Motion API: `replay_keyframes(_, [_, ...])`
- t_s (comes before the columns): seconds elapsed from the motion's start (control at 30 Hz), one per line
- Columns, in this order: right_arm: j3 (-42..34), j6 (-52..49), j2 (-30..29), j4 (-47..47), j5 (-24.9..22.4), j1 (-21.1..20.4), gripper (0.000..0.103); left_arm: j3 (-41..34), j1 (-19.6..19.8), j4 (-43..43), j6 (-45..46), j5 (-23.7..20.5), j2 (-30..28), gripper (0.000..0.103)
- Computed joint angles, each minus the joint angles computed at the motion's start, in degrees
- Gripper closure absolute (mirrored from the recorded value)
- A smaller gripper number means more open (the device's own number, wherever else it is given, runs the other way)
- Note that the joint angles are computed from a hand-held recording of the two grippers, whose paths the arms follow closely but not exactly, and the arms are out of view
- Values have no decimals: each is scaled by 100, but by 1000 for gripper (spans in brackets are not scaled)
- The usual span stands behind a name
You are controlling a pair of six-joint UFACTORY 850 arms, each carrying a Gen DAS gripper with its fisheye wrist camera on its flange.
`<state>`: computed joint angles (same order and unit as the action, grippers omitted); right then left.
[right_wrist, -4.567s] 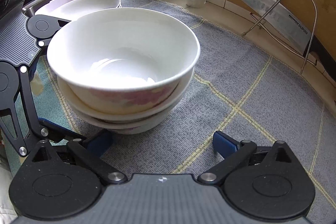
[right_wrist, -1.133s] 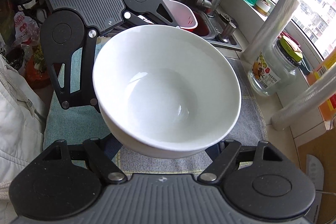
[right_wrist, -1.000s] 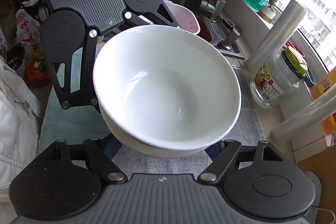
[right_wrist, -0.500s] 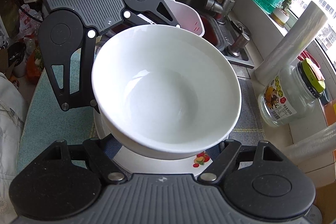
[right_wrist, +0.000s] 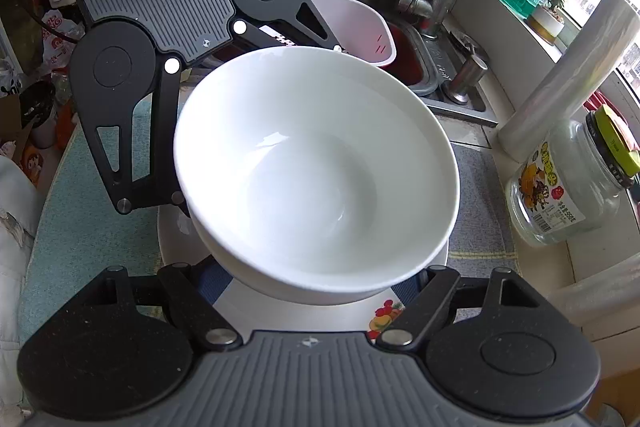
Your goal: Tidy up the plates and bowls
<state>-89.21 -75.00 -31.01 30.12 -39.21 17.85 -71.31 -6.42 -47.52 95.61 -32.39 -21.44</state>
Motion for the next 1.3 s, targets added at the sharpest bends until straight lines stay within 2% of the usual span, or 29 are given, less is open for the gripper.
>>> replay_keyframes(0.23, [-58,90,-67,-50,26,3,20,-149,33,98,-376,-136,-147,26])
replay_keyframes(0.57, [-99,154,-108,63,-26,-40,19,-101,45,-63,-266,-81,-129,25])
replay_keyframes(0.63, [-89,136,-100,81,-38,-46,15,-70,45,-148,-174,-41,-116,23])
replay_keyframes(0.7, [-42,89,-71,83,-1,-35,11,62,49,-496,217,99,-23,12])
replay_keyframes(0.83, [103,39,16,97,157,-9,0,212,52,-653,390,231,92,8])
replay_keyframes(0.9, [153,109,56,89,210,-11,0,298,80,-704,390,263,148,8])
replay_keyframes(1.13, [579,1105,442,-429,654,47,0,759,274,-1911,1128,271,512,4])
replay_keyframes(1.17, [691,1338,545,-505,740,55,0,838,295,-2168,1319,291,578,1])
replay_keyframes(1.3, [1189,2654,979,-1104,1204,126,0,1233,316,-3299,2341,513,891,1])
